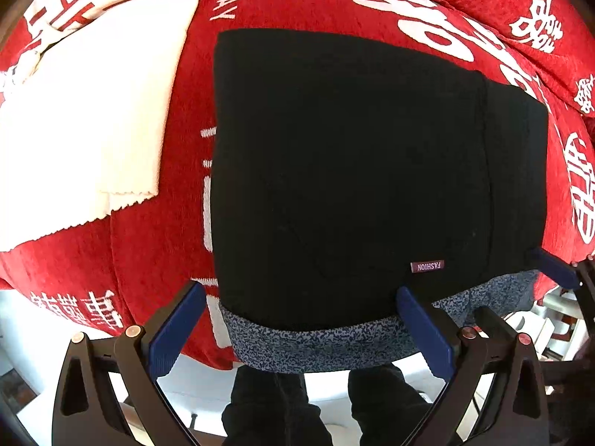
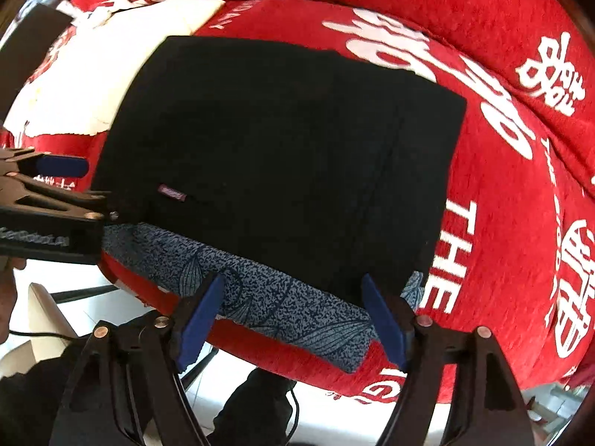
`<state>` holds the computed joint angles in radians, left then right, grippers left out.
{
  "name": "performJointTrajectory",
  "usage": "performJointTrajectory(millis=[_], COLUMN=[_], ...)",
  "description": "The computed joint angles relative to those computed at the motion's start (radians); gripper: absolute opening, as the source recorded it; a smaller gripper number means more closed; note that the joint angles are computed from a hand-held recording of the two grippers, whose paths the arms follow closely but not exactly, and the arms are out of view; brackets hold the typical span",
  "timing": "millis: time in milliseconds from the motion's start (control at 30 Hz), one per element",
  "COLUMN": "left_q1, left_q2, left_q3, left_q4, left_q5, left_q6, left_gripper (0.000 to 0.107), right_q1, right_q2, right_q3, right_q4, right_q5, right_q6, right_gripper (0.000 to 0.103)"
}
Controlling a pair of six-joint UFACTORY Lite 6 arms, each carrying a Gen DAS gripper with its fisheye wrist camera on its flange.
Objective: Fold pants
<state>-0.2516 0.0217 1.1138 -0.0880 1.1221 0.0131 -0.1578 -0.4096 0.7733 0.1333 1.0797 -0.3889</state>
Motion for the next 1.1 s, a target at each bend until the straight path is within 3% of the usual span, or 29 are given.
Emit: performJointTrajectory(millis=[267, 433, 767, 833, 900, 1100], left_q1=[-0.017, -0.062, -0.078, -0.073, -0.064, 0.073], left_q2=[-0.020, 0.016, 0.146, 0.149, 0.162, 0.211], left_q3=[0.053, 0.065, 0.104, 0.112, 0.141, 0.299], left_q4=[0.008, 0.035, 0.017, 0.013, 0.008, -0.066], left_q5=[0.004, -0.028, -0.087, -0.079, -0.049, -0.027], left_q6=[0.004, -0.025, -0.028, -0.012, 0.003, 0.020], left_gripper=[0.103, 0.103, 0.103, 0.103, 0.103, 0.103], right_q1=[-0.151, -0.152, -0.046, -0.012, 0.002, -0.152], right_q2=[0.073, 0.161, 0.437, 0.503, 0.549, 0.459], right_q3=[0.158, 0.247, 0.396, 0.409, 0.399, 0.456], right_q4=[0.066, 0.042, 0.003, -0.024, -0.058, 0.095], right_q5=[0.050, 0.037, -0.112, -0.119, -0.110, -0.122], right_q6=[-0.060, -0.005, 0.143, 0.168, 0.168, 0.060], right_gripper=[0.080, 0.081, 0.081, 0.086, 0.098, 0.100])
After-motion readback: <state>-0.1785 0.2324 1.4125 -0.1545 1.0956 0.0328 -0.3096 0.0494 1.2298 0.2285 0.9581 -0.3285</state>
